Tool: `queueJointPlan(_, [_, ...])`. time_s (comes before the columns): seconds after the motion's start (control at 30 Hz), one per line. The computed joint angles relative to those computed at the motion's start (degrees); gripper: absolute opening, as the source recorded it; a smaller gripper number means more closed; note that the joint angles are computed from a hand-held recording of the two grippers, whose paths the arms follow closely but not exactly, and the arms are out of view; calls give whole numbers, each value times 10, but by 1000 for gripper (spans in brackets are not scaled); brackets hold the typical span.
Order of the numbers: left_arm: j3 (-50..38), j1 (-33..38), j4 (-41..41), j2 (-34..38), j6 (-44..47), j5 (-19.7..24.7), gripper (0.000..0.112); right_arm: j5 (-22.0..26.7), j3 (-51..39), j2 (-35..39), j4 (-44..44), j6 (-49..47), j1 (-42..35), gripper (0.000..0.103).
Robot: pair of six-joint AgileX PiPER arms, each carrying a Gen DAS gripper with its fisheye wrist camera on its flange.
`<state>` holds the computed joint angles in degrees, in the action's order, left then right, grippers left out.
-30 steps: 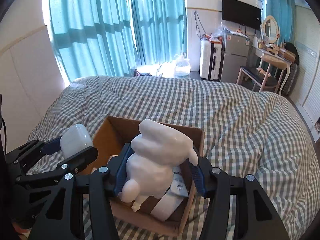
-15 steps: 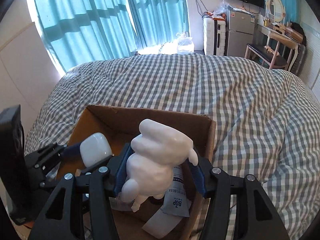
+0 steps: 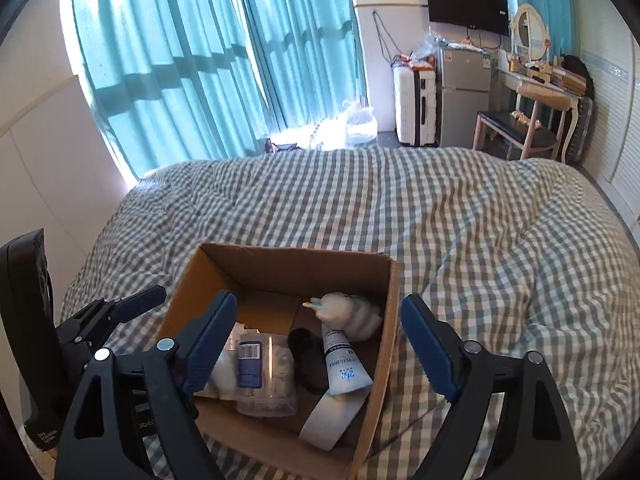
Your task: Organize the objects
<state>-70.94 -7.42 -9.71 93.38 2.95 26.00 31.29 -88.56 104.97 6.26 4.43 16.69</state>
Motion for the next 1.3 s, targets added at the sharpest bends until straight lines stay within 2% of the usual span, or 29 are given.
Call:
queueJointPlan(0.1, [3, -17, 64, -44, -67, 10, 90, 2, 32, -65, -59, 48, 16, 88])
queueJointPlan(0.3, [2, -60, 193, -163, -179, 45, 98, 5, 82, -188, -200, 179, 66, 96])
queueJointPlan(0.47, [-15, -75, 219, -223, -191, 80, 99, 53, 87, -264, -304, 278, 120, 99])
queueJointPlan(0.67, [-14, -118, 299, -288, -247, 124, 102, 97, 94, -323, -383, 347, 166, 100])
queueJointPlan(0.83, [14, -136, 335, -329, -293, 138, 102, 115, 153, -373, -510, 445, 222, 100])
queueJointPlan(0.9, [40, -148, 365, -350, -329, 137, 102, 138, 181, -384, -572, 496, 257, 100])
queueJointPlan(1.03, [99, -190, 456, -392, -416, 143, 103, 135, 250, -410, -655, 579, 293, 100])
queueJointPlan(1.13, [140, -235, 537, -415, -504, 168, 103, 137, 294, -418, -698, 630, 312, 100])
queueJointPlan(1.27, [187, -244, 555, -440, -558, 166, 103, 121, 341, -422, -719, 678, 316, 100])
queueJointPlan(1.3, [195, -263, 577, -443, -585, 181, 103, 126, 354, -423, -733, 694, 321, 100])
